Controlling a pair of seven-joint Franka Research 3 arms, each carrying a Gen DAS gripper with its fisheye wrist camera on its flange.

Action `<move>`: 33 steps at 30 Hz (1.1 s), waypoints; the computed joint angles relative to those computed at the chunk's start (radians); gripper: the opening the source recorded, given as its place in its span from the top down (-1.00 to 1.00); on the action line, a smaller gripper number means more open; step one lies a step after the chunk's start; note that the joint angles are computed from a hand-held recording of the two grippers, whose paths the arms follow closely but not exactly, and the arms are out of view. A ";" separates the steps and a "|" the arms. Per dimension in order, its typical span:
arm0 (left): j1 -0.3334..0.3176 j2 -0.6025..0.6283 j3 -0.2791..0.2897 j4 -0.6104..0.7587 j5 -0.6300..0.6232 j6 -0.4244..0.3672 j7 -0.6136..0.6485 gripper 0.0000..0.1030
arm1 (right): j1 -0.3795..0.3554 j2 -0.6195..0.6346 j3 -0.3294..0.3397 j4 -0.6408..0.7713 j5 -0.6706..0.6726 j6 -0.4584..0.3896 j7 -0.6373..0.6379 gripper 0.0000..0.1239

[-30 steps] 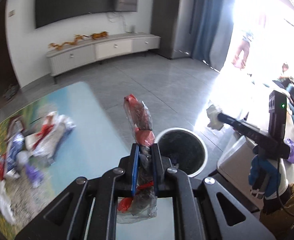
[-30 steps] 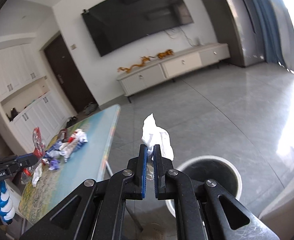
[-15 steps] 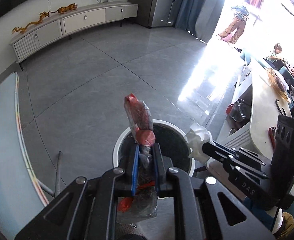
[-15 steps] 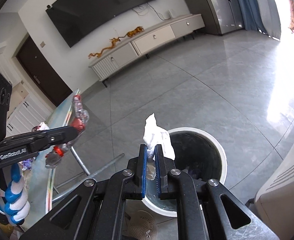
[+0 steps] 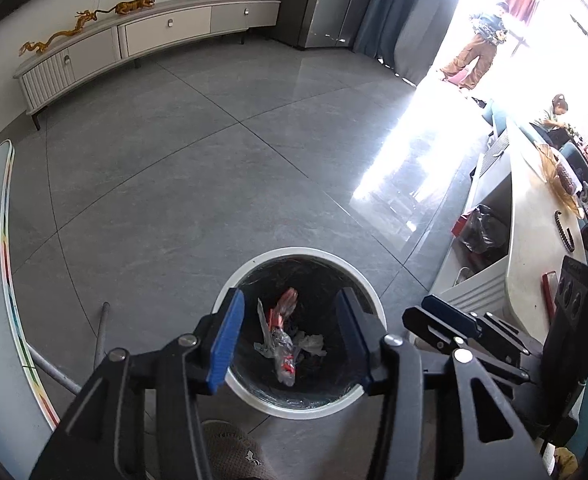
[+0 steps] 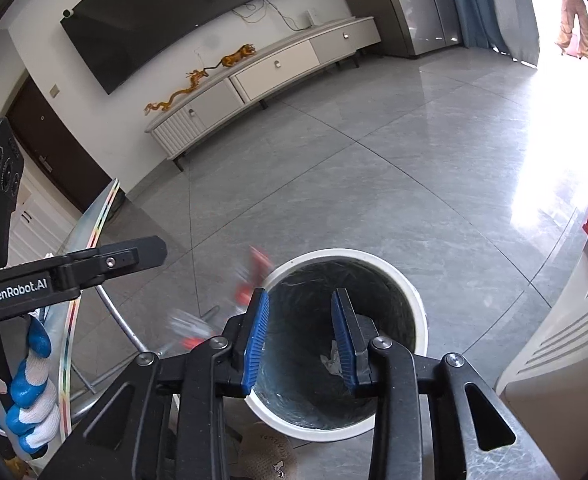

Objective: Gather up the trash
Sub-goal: 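Open both grippers to drop the bottle and tissue into the bin, then move both empty grippers back to the trash on the table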

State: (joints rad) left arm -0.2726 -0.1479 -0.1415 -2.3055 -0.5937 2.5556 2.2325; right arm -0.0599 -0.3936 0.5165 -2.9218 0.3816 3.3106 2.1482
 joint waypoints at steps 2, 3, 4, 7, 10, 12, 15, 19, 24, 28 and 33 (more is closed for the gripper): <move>0.000 -0.015 0.003 -0.011 -0.010 0.008 0.008 0.10 | -0.022 -0.030 0.030 -0.006 0.004 -0.018 0.012 0.47; -0.002 -0.022 0.004 -0.018 -0.013 0.016 0.007 0.10 | -0.034 -0.042 0.041 -0.007 -0.001 -0.026 0.019 0.47; -0.003 -0.032 0.008 -0.026 -0.020 0.023 0.011 0.10 | -0.044 -0.055 0.050 -0.009 -0.009 -0.034 0.027 0.47; -0.013 -0.071 0.028 -0.056 -0.061 0.052 0.029 0.10 | -0.078 -0.112 0.086 -0.012 -0.039 -0.072 0.069 0.42; -0.022 -0.115 0.051 -0.084 -0.078 0.069 0.044 0.10 | -0.080 -0.164 0.087 -0.026 -0.070 -0.094 0.104 0.41; -0.021 -0.147 0.065 -0.105 -0.061 0.066 0.040 0.10 | -0.086 -0.194 0.096 -0.029 -0.090 -0.109 0.134 0.41; -0.017 -0.192 0.092 -0.135 -0.030 0.052 0.026 0.10 | -0.085 -0.234 0.100 -0.027 -0.123 -0.129 0.171 0.38; -0.002 -0.273 0.123 -0.194 0.023 0.068 0.008 0.10 | -0.080 -0.280 0.109 -0.021 -0.171 -0.150 0.218 0.35; 0.007 -0.383 0.175 -0.265 0.100 0.118 -0.038 0.10 | -0.076 -0.298 0.115 0.020 -0.245 -0.168 0.258 0.34; 0.015 -0.484 0.235 -0.313 0.155 0.144 -0.064 0.10 | -0.073 -0.293 0.127 0.060 -0.295 -0.166 0.284 0.34; 0.036 -0.591 0.292 -0.371 0.221 0.168 -0.109 -0.05 | -0.061 -0.278 0.144 0.117 -0.342 -0.170 0.289 0.34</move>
